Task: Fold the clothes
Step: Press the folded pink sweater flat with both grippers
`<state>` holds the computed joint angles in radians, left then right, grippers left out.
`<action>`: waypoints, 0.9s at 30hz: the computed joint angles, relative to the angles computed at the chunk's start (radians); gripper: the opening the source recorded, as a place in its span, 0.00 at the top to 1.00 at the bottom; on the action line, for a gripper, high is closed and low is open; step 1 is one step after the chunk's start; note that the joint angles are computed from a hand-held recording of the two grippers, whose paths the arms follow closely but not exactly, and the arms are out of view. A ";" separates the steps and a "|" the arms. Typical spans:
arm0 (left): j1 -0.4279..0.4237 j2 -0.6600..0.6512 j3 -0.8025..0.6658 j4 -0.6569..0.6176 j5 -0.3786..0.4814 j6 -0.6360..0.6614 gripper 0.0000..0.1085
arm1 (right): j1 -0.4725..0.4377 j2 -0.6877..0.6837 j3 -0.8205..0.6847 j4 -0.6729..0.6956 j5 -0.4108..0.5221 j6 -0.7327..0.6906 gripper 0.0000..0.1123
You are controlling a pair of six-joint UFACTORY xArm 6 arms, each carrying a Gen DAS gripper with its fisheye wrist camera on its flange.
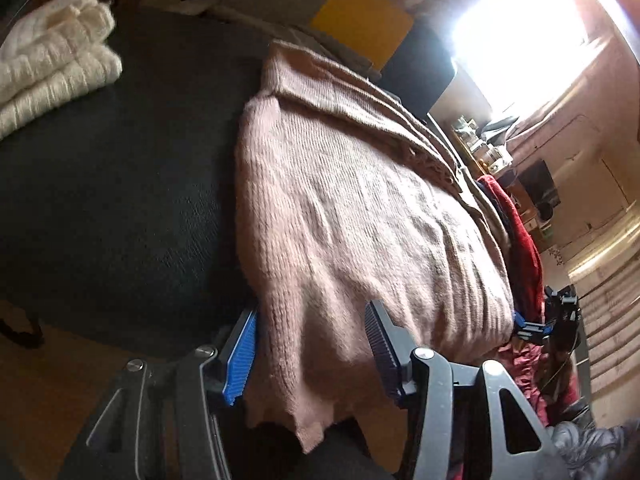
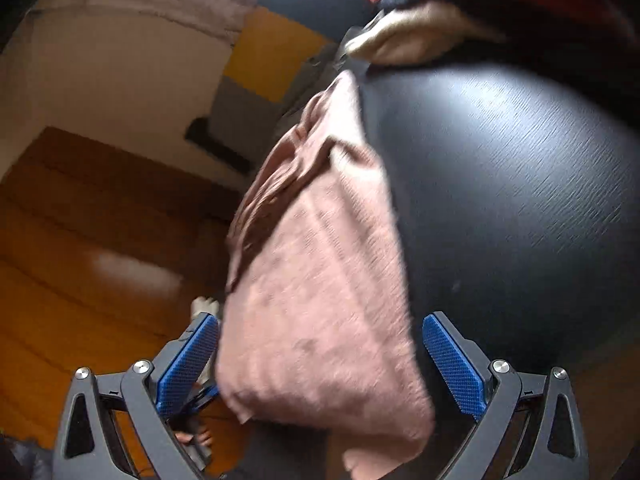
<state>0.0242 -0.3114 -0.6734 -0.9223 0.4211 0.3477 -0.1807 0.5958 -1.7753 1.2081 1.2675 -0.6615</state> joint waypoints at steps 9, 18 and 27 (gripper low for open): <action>-0.013 0.014 -0.017 0.230 -0.012 -0.168 0.52 | 0.064 -0.089 0.115 -0.052 -0.049 -0.097 0.08; -0.032 0.039 -0.030 0.439 -0.040 -0.375 0.46 | 0.229 -0.263 0.313 -0.457 -0.489 -0.109 0.57; -0.023 0.061 -0.068 0.414 -0.006 -0.405 0.35 | 0.264 -0.212 0.255 -0.456 -0.474 -0.158 0.08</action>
